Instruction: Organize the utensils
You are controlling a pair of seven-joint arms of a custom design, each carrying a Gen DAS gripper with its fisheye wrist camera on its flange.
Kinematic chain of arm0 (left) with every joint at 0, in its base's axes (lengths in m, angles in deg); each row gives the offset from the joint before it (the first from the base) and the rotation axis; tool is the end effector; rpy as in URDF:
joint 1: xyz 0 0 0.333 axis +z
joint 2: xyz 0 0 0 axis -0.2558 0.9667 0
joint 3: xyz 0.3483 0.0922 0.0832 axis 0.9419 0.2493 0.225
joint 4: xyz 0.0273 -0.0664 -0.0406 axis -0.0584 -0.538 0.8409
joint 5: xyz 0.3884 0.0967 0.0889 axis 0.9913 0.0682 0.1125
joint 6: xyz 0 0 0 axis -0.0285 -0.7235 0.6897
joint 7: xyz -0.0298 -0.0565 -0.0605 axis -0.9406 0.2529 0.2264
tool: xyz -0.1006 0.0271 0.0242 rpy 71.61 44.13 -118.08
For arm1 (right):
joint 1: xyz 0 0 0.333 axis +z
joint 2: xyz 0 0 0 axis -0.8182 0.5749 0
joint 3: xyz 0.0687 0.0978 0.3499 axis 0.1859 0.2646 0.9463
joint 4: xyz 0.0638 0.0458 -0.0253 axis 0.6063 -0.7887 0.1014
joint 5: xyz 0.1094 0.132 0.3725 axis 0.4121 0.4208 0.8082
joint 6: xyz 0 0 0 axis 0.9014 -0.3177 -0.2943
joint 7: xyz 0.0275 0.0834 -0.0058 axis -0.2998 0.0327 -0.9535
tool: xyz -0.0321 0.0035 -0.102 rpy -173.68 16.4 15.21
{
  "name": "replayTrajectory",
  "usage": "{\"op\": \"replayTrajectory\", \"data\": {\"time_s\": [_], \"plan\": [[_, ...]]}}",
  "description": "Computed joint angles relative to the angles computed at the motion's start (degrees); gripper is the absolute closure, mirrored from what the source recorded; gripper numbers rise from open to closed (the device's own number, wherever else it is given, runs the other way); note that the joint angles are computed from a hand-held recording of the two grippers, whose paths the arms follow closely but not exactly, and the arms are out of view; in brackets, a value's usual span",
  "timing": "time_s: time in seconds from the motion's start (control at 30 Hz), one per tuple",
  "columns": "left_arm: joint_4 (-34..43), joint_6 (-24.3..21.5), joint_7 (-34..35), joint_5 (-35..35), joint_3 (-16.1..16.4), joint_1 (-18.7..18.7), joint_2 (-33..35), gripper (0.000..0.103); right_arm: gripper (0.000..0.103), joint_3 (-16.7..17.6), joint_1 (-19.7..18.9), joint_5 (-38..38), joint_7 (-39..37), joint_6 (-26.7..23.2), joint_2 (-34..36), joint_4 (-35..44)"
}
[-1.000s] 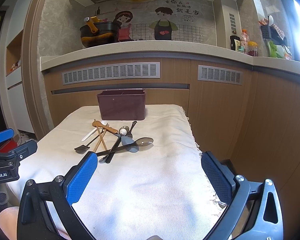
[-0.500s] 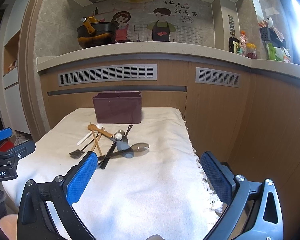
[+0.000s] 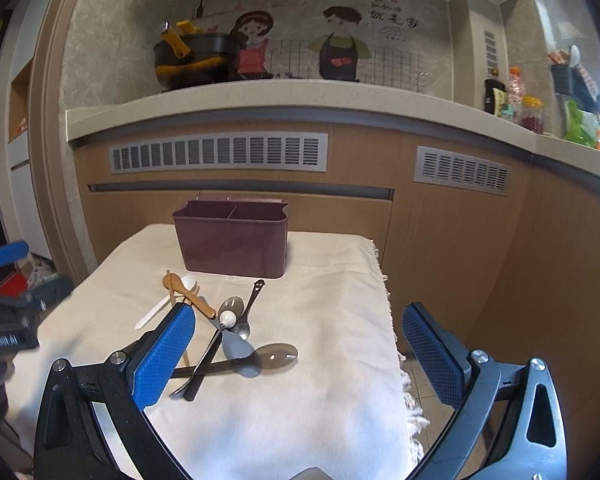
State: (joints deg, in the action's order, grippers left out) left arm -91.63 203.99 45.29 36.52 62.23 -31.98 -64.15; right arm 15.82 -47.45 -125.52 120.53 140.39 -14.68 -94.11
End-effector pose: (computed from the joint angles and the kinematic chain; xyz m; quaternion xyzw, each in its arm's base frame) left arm 0.6424 -0.2355 0.5614 -0.5037 0.6991 -0.3731 0.3441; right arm 0.6103 0.1196 0.5447 -0.5809 0.6195 -0.4092 0.3336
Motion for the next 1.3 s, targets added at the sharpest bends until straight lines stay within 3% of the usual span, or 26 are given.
{"op": "replayTrajectory", "data": {"time_s": [0.13,0.23,0.37,0.5,0.57,0.73,0.87,1.03,1.3], "plan": [[4.59,0.73,12.55,-14.7,-7.67,7.04,4.11,0.0,0.0,1.06,-1.27,21.32,-24.8,3.68,4.97,2.32],[8.13,-0.56,17.07,-20.35,-9.5,8.56,7.08,0.0,0.0,4.64,-3.25,36.65,-40.47,2.86,9.03,4.72],[11.87,-3.35,21.92,-27.36,-11.82,10.3,10.7,0.0,0.003,10.18,-6.04,51.75,-53.71,-0.5,14.52,9.34],[13.88,-6.2,24.92,-31.38,-10.75,9.68,12.75,0.0,0.038,14.54,-7.43,62.6,-63.4,-6.72,20.76,16.48],[14.45,-6.54,24.9,-32.71,-8.78,8.45,13.55,0.0,0.044,15.14,-7.21,66.45,-65.97,-8.94,23.01,19.24],[14.14,-7.08,26.46,-34.99,-5.68,6.46,14.52,0.0,0.056,12.13,-3.95,71.52,-67.48,-13.17,27.25,24.87],[14.34,-7.35,27.93,-36.93,-5.98,7.06,15.35,0.0,0.058,8.76,-1.04,73.15,-69.22,-13.51,28.17,26.26],[14.56,-7.41,28.55,-37.42,-5.17,6.26,15.97,0.0,0.083,5.01,1.88,75.09,-72.45,-12.19,26.67,24.8],[16.39,-11.44,32.87,-39.09,-7.72,6.54,16.72,0.0,0.083,1.59,3.42,79.9,-75.86,-4.13,20.49,16.49]]}}
